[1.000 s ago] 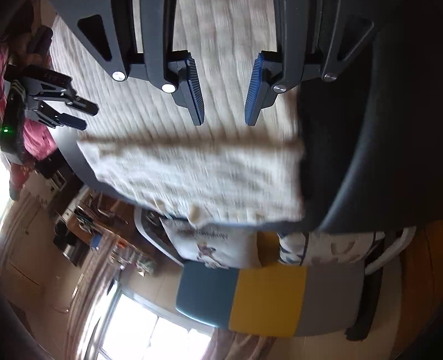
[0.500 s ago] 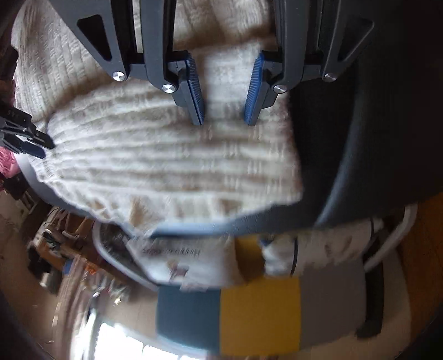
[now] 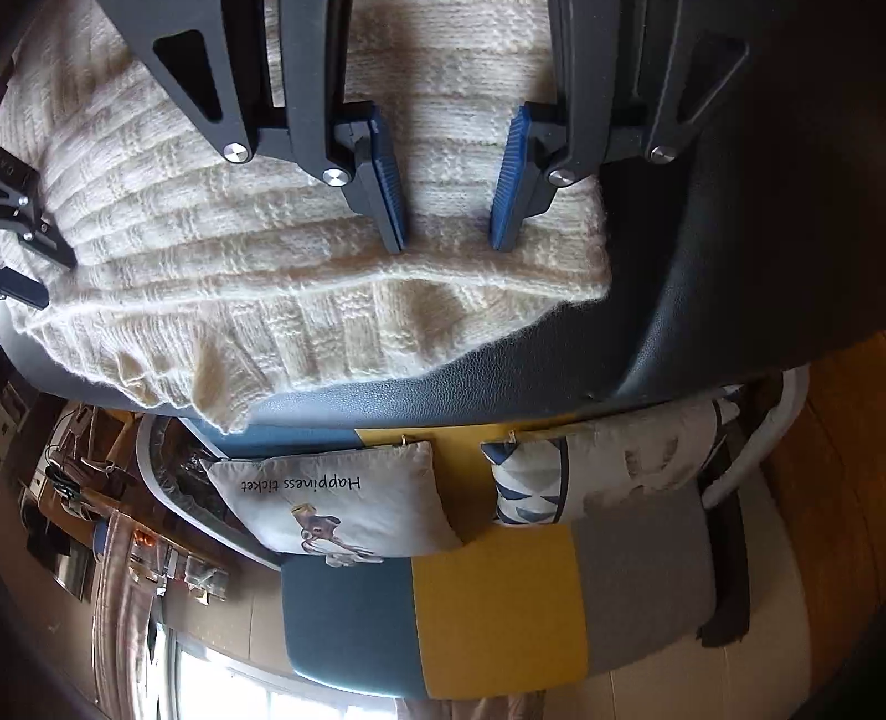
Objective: Fold clothes
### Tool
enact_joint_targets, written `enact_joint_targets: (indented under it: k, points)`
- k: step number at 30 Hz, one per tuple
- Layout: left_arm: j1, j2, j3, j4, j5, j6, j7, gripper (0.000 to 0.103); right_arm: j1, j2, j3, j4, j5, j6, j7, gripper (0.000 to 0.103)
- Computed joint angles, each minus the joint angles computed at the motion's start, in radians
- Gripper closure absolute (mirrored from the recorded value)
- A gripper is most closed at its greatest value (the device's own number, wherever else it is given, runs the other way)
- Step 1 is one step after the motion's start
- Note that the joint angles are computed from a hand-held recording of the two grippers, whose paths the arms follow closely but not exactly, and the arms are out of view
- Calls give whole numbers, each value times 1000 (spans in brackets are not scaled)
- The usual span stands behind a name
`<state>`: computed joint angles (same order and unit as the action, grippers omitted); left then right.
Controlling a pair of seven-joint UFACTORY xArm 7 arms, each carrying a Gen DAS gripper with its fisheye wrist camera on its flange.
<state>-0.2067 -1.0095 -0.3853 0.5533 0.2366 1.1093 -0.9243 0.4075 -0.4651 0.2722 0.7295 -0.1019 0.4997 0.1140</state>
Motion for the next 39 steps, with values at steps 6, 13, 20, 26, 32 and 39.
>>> enact_joint_targets:
  k: [6, 13, 20, 26, 32, 39]
  points:
    - [5, 6, 21, 5, -7, -6, 10, 71, 7, -4, -10, -7, 7, -11, -23, 41]
    - [11, 1, 7, 37, 9, 6, 17, 71, -6, 0, 7, 11, -13, 9, -13, 41]
    - [30, 22, 34, 9, 26, -5, 50, 71, 5, 22, 24, 50, -27, -23, -17, 41]
    - [1, -88, 77, -37, -9, -92, 72, 71, 33, 61, 0, 68, 11, 2, -28, 40]
    - [31, -53, 77, -14, -19, -102, 168, 71, 107, 123, -21, 137, 108, -20, -144, 40]
    - [22, -60, 104, -34, -54, -140, 181, 71, 105, 204, -30, 191, 156, 5, -139, 35]
